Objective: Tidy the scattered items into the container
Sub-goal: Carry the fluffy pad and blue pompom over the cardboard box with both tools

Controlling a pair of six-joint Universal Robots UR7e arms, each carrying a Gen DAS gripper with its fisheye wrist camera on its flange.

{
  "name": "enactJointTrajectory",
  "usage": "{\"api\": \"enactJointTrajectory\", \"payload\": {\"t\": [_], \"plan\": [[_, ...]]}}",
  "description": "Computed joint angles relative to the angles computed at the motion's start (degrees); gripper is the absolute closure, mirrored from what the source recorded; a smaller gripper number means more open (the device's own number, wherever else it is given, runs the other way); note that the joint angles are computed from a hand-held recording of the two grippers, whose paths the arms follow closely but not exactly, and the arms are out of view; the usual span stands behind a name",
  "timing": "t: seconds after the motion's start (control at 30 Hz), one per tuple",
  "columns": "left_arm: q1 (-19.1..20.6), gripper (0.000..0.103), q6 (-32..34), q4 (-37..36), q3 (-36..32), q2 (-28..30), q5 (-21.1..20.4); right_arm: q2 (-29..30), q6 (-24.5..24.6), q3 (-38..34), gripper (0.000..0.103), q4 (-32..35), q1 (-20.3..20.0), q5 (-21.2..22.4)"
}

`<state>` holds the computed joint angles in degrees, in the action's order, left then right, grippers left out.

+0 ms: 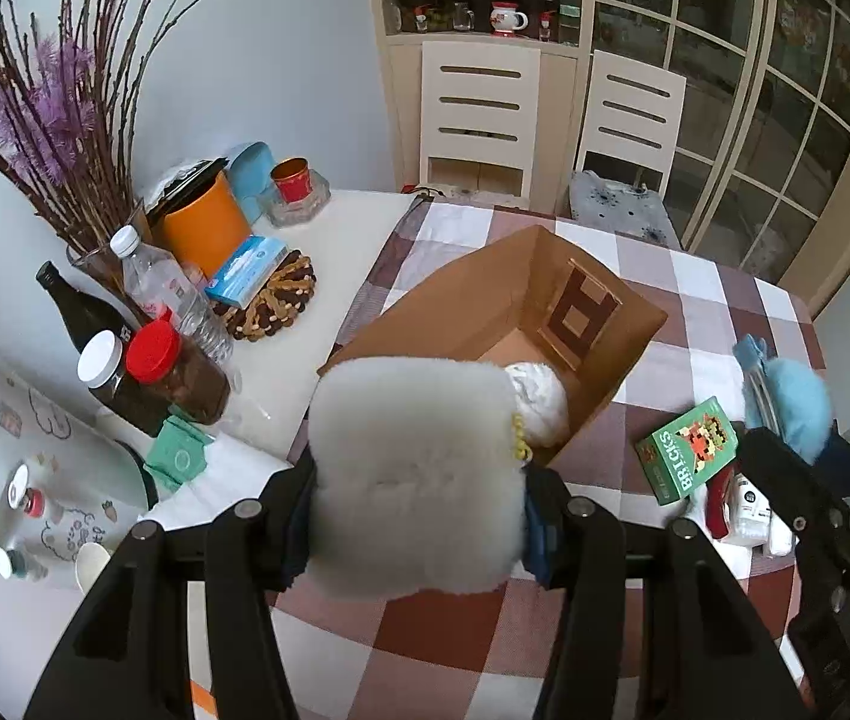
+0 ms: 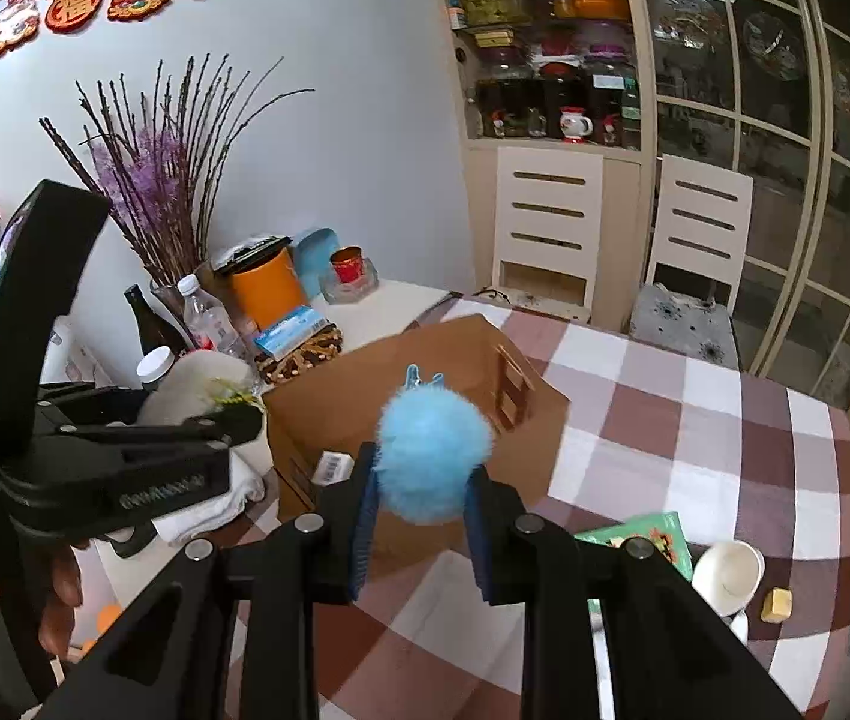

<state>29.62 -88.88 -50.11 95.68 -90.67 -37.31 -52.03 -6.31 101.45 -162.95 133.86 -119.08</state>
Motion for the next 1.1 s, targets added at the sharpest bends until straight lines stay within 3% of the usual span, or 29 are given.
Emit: {"api": "enactJointTrajectory", "payload": {"t": [0.5, 1.1], "plan": [[5.38, 0.048, 7.33, -7.87, 0.74, 1.43, -0.52, 1.77, 1.17, -2.01, 0.077, 1.11, -1.07, -0.89], [7.78, 0.048, 7.99, -8.16, -0.46, 2.97, -0.11, 2.53, 1.68, -2.84, 0.077, 1.8, -2.35, -0.04]]}}
